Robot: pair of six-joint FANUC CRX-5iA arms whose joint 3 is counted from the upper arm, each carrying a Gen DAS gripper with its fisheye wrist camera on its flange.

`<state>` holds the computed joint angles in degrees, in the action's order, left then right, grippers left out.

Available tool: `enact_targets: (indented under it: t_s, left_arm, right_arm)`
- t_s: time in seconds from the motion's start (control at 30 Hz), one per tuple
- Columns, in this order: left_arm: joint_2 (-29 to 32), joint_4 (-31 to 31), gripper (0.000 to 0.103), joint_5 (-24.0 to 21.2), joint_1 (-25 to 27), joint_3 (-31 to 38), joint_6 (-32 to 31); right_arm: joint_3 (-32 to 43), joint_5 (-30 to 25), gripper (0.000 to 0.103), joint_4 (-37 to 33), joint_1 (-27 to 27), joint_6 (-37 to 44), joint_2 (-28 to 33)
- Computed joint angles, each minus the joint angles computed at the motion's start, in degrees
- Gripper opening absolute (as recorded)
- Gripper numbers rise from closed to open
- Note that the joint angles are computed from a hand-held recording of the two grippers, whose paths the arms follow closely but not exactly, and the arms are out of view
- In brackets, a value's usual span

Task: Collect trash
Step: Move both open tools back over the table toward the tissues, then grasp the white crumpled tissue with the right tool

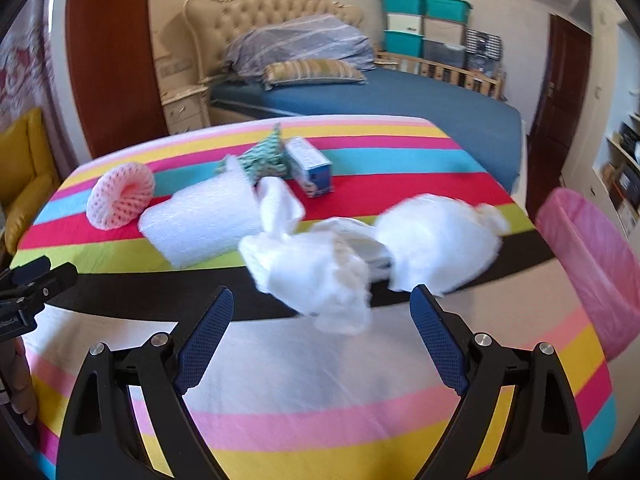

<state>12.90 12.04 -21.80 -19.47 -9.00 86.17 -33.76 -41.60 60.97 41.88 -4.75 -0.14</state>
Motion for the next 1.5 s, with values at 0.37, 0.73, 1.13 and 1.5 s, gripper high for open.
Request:
enact_targets:
  t_s: [0.37,0.73,1.13,1.5]
  left_arm:
    - [-0.16,-0.93,0.098,-0.54,-0.24,0.14,1.03]
    - [-0.21,-0.51,0.098,-1.28,-0.18,0.1,1.59]
    - [0.08,0.42,0.098,-1.94,0.13,0.26,0.41]
    - [0.15,1.58,0.098,-1.95,0.23,-0.07,-0.3]
  right_arm:
    - [5.11,-0.98,0.076,-2.23,1.0,7.83,5.17]
    - [-1.89,8.2,0.059,4.8,-0.66,2.91,-3.74]
    - [-1.61,0.44,0.06,3.39,-1.02,4.54,-1.73]
    - [2.18,4.62,0.053,-7.16,-2.3,16.84,1.7]
